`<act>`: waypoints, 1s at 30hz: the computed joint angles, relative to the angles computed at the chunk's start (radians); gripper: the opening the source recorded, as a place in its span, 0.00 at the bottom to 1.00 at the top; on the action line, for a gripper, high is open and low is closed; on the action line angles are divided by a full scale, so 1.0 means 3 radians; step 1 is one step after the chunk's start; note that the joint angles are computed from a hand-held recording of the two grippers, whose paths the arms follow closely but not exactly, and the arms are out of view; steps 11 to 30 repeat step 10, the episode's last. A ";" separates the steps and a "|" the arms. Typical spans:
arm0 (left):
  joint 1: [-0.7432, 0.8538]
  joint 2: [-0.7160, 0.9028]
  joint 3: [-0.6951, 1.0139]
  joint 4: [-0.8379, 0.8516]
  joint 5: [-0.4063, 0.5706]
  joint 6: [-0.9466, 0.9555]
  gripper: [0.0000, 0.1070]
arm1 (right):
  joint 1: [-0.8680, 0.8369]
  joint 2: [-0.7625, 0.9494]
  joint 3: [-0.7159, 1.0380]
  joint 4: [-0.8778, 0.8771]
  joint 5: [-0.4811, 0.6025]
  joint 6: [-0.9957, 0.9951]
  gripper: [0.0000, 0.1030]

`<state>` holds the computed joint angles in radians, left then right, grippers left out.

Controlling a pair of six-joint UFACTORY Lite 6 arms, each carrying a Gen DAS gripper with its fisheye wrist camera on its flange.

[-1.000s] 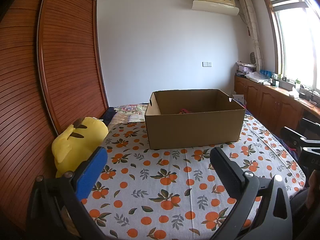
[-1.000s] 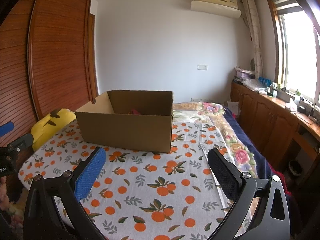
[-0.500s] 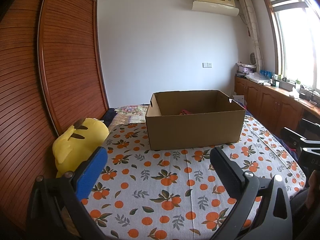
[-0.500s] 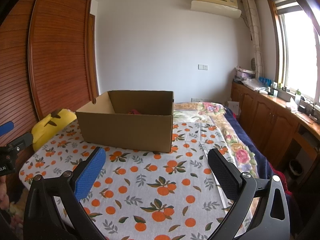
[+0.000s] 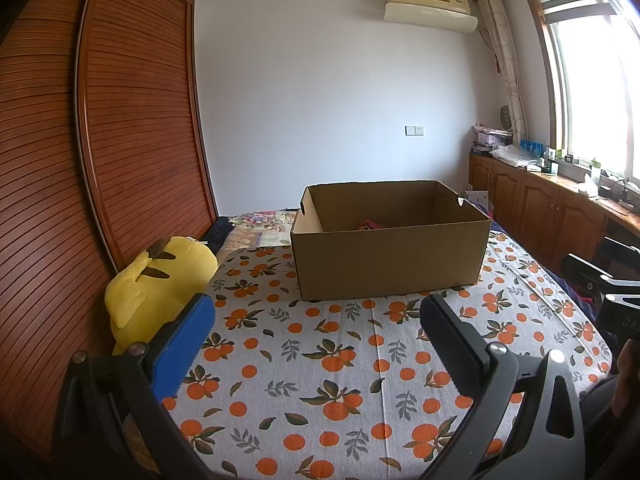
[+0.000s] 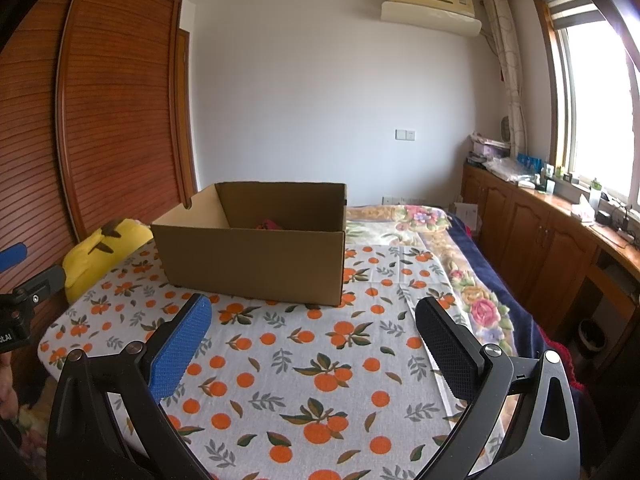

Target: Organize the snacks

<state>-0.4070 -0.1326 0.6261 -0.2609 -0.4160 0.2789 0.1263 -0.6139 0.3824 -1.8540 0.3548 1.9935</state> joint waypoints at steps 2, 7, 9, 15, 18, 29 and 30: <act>-0.0004 -0.0001 -0.0004 -0.0003 -0.0008 -0.0002 0.96 | 0.0027 -0.0009 -0.0008 0.0034 0.0026 -0.0018 1.00; 0.0002 -0.0005 -0.0002 0.0004 0.0001 0.0002 0.96 | 0.0004 -0.0002 -0.0004 -0.0021 -0.0001 0.0015 1.00; -0.0005 -0.0004 -0.0004 -0.0011 -0.0005 0.0005 0.96 | 0.0033 0.0050 0.0043 0.0007 0.0021 0.0002 1.00; -0.0012 -0.0002 -0.0008 -0.0023 -0.0014 0.0013 0.96 | 0.0024 0.0060 0.0049 -0.0018 0.0015 0.0019 1.00; -0.0012 -0.0002 -0.0008 -0.0023 -0.0014 0.0013 0.96 | 0.0024 0.0060 0.0049 -0.0018 0.0015 0.0019 1.00; -0.0012 -0.0002 -0.0008 -0.0023 -0.0014 0.0013 0.96 | 0.0024 0.0060 0.0049 -0.0018 0.0015 0.0019 1.00; -0.0012 -0.0002 -0.0008 -0.0023 -0.0014 0.0013 0.96 | 0.0024 0.0060 0.0049 -0.0018 0.0015 0.0019 1.00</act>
